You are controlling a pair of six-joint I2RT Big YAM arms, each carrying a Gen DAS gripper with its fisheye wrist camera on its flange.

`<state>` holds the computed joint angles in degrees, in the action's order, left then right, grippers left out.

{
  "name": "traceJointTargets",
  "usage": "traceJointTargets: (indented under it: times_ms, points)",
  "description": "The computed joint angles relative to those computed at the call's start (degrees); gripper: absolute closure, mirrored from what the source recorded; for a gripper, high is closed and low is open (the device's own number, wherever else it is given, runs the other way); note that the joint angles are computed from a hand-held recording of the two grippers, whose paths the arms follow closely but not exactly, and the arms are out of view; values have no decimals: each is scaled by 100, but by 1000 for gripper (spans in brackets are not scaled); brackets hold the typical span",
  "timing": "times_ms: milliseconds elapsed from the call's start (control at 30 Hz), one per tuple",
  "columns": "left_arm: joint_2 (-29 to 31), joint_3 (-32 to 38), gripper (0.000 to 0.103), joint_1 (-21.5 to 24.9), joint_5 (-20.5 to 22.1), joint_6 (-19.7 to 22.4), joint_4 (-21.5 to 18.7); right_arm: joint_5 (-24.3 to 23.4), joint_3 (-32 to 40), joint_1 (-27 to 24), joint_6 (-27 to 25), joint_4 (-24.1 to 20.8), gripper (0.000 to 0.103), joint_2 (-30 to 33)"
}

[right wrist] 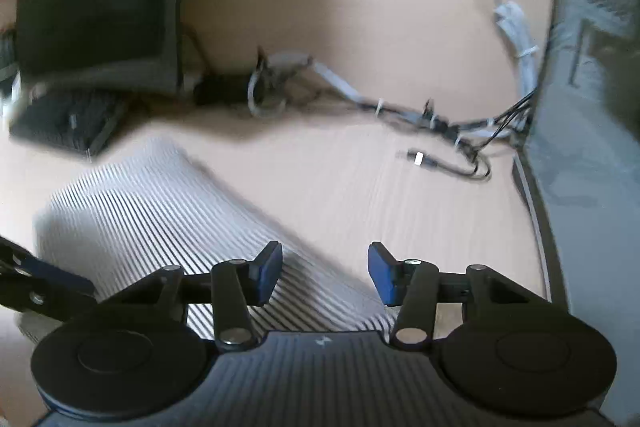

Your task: Fold clothes

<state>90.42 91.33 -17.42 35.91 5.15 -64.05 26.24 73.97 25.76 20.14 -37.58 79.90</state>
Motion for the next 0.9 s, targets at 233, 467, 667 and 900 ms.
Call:
traceJointTargets:
  times_ms: [233, 467, 667, 900]
  points:
    - [213, 247, 51, 7, -250, 177, 56, 297, -673, 335, 19, 348, 55, -308]
    - [584, 664, 48, -166, -659, 953, 159, 477, -688, 998, 973, -169, 54, -534]
    - [900, 1030, 40, -119, -501, 1370, 85, 361, -305, 1595, 1177, -509, 48, -330]
    - [962, 1170, 35, 67, -192, 1752, -180, 1319, 267, 1817, 990, -695, 42, -163]
